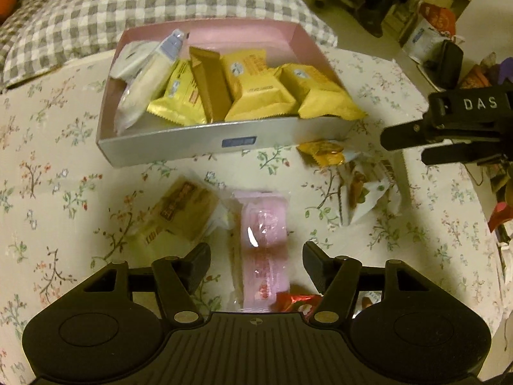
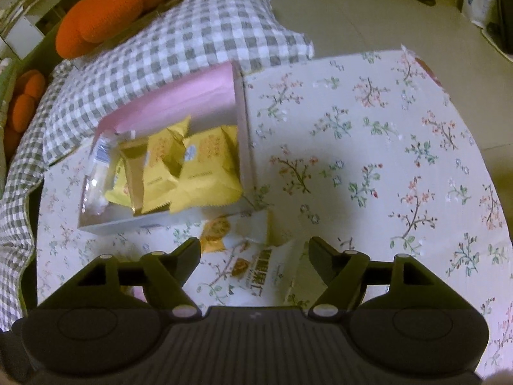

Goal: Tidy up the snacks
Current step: 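Move both open tools back to the loose snacks beside the box, then grasp pink packet with left tool while right tool grasps white printed bag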

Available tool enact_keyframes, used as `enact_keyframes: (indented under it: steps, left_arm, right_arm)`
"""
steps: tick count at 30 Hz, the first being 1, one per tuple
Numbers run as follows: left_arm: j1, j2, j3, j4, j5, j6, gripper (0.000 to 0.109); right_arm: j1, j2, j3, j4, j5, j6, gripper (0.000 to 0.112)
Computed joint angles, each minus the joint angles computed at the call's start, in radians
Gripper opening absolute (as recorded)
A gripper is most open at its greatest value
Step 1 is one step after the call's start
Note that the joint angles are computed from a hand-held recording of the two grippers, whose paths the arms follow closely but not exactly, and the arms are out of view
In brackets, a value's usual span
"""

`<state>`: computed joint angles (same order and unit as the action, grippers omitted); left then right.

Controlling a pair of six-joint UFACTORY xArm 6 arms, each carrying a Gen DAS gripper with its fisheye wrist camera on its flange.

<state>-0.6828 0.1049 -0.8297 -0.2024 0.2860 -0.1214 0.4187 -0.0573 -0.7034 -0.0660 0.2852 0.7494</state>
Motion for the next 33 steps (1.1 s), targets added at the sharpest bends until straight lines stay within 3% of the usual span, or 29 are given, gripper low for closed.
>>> enact_keyframes:
  steps: [14,23,29,33]
  left_arm:
    - [-0.012,0.030,-0.003,0.030,-0.020,-0.036,0.064]
    - [-0.019,0.056,-0.002,0.130,-0.041,-0.109,0.062]
    - [-0.014,0.070,-0.001,0.187,-0.061,-0.151,0.057]
    - [-0.016,0.076,-0.001,0.192,-0.069,-0.152,0.045]
  right_arm:
    - [0.013,0.056,-0.026,0.166,0.049,-0.143,0.076]
    - [0.026,0.090,-0.054,0.143,0.077,-0.137,0.074]
    - [0.029,0.106,-0.061,0.134,0.084,-0.121,0.069]
    - [0.032,0.120,-0.070,0.139,0.083,-0.121,0.066]
